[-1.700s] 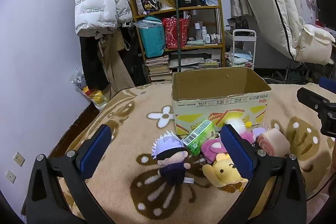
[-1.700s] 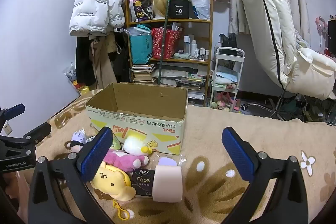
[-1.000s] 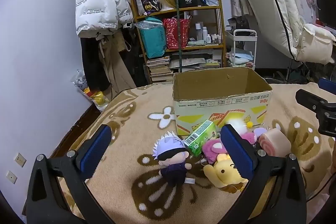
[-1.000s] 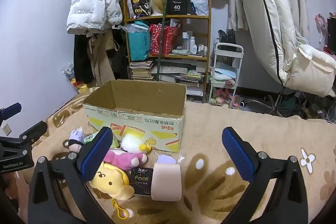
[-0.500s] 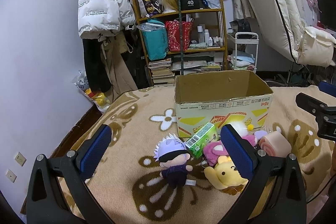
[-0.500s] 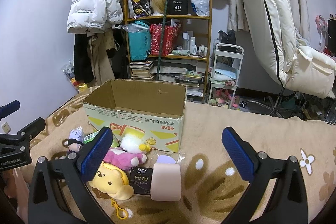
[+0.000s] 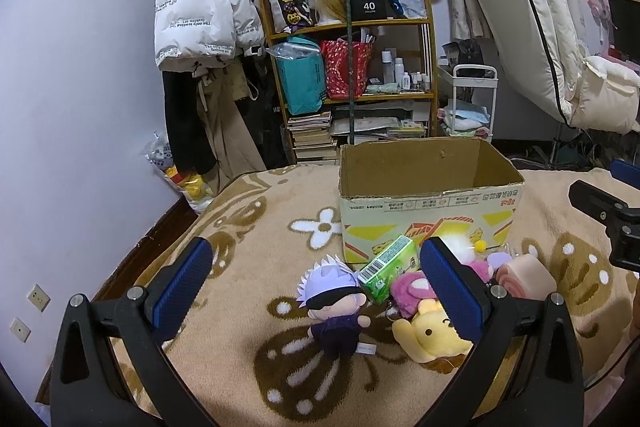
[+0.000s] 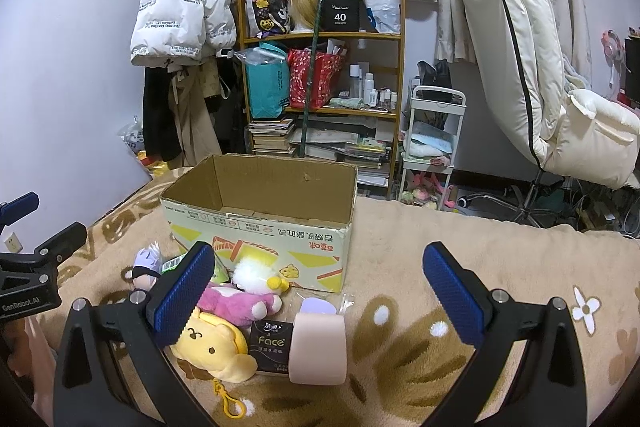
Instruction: Organize soft objects
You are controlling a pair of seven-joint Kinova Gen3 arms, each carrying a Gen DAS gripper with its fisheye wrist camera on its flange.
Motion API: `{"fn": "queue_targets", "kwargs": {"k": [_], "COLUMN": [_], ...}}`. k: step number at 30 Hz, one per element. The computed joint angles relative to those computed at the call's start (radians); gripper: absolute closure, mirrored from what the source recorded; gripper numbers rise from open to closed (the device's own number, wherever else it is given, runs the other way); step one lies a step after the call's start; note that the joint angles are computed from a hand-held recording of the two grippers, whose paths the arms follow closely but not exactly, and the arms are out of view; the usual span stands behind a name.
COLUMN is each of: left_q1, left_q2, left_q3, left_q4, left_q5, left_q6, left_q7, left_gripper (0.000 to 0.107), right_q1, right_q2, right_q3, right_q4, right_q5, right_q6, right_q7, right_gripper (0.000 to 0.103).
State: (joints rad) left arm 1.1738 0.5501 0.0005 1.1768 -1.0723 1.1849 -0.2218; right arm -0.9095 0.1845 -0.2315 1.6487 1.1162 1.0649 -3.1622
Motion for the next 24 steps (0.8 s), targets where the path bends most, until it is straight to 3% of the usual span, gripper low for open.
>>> {"fn": "queue_targets", "kwargs": {"k": [24], "left_q1": [-0.007], "left_q2": [-0.005], "left_q3": [0.002], "left_q4": [0.011], "left_q5": [-0.002], "left_q6": [-0.006], "left_q7": [0.005], "left_gripper": [0.005], "right_q1": [-0.002], "right_q2": [0.002], "right_q3": [0.001], "right_q4": [-0.003], "right_q5": [-0.002], "right_q6": [0.005], "right_q7": [0.000], "right_gripper": [0.000]}}
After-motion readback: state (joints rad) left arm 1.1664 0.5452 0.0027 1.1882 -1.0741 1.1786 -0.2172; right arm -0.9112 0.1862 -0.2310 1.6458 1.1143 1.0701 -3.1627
